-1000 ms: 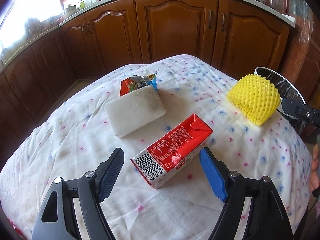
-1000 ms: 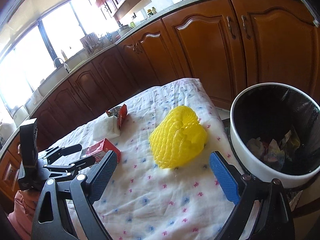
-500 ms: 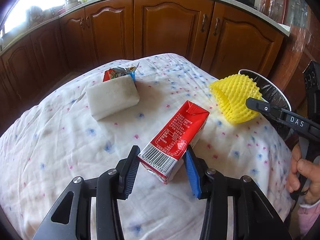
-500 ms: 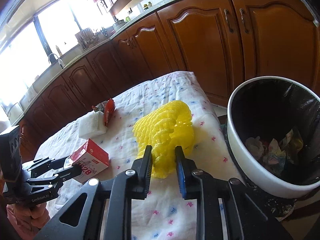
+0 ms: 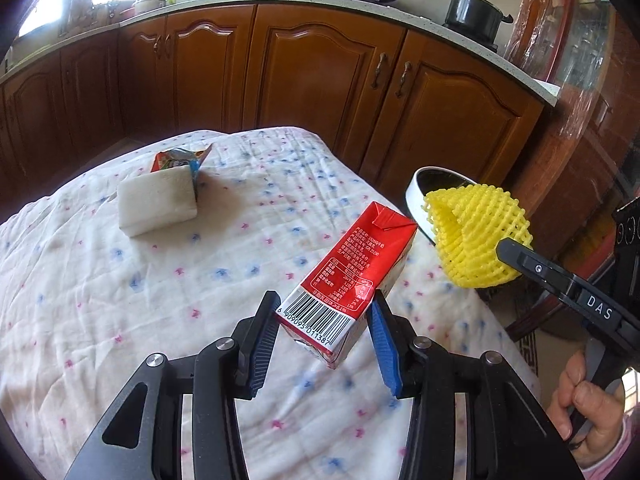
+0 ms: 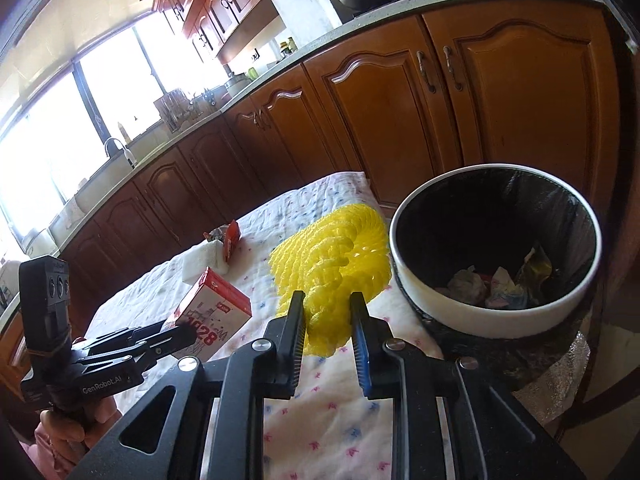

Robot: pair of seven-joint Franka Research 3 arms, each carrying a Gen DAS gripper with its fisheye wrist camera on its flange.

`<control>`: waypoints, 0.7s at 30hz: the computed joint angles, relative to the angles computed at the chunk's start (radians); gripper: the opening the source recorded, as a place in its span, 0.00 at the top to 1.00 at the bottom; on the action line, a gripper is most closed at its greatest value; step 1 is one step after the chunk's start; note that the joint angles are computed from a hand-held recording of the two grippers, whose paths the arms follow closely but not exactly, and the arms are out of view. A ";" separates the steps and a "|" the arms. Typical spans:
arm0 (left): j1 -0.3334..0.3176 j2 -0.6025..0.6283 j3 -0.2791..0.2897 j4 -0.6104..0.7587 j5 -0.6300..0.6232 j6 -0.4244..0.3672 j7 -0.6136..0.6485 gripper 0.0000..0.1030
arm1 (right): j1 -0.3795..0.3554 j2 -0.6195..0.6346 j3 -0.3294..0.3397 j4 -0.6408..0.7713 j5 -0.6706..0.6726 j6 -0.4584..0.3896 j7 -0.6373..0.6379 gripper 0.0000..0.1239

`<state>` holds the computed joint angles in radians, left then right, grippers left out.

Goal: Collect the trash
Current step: 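Carry the milk box and foam net over the bin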

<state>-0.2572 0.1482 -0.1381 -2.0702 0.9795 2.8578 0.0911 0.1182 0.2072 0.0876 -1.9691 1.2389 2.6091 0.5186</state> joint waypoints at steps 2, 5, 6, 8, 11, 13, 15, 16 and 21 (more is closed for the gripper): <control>-0.006 0.012 -0.004 0.023 0.002 -0.001 0.007 0.58 | -0.009 -0.021 -0.007 -0.020 0.014 0.006 -0.011 0.83; -0.019 0.031 -0.006 0.057 0.001 0.002 0.019 0.58 | -0.019 -0.041 -0.020 -0.039 0.034 0.013 -0.019 0.83; -0.022 0.039 -0.006 0.069 -0.004 0.006 0.032 0.58 | -0.022 -0.046 -0.025 -0.043 0.038 0.015 -0.020 0.82; -0.033 0.055 -0.004 0.096 -0.011 0.002 0.048 0.58 | -0.028 -0.054 -0.034 -0.052 0.047 0.026 -0.024 0.82; -0.047 0.082 0.001 0.137 -0.025 0.001 0.078 0.58 | -0.034 -0.052 -0.044 -0.049 0.047 0.039 -0.015 0.82; -0.057 0.099 0.006 0.163 -0.031 0.001 0.097 0.58 | -0.041 -0.051 -0.048 -0.048 0.047 0.044 -0.009 0.82; -0.067 0.117 0.007 0.191 -0.050 -0.012 0.123 0.58 | -0.046 -0.050 -0.051 -0.046 0.046 0.049 -0.008 0.82; -0.070 0.126 0.006 0.204 -0.066 -0.020 0.142 0.58 | -0.049 -0.049 -0.052 -0.043 0.047 0.050 -0.008 0.82; -0.092 0.176 0.015 0.276 -0.116 -0.048 0.207 0.58 | -0.064 -0.041 -0.055 -0.033 0.048 0.055 -0.009 0.82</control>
<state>-0.3494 0.3245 -0.1227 -1.7947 0.8638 2.8102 0.2984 0.0544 0.1659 0.0328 -2.0017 1.2866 2.6646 0.5091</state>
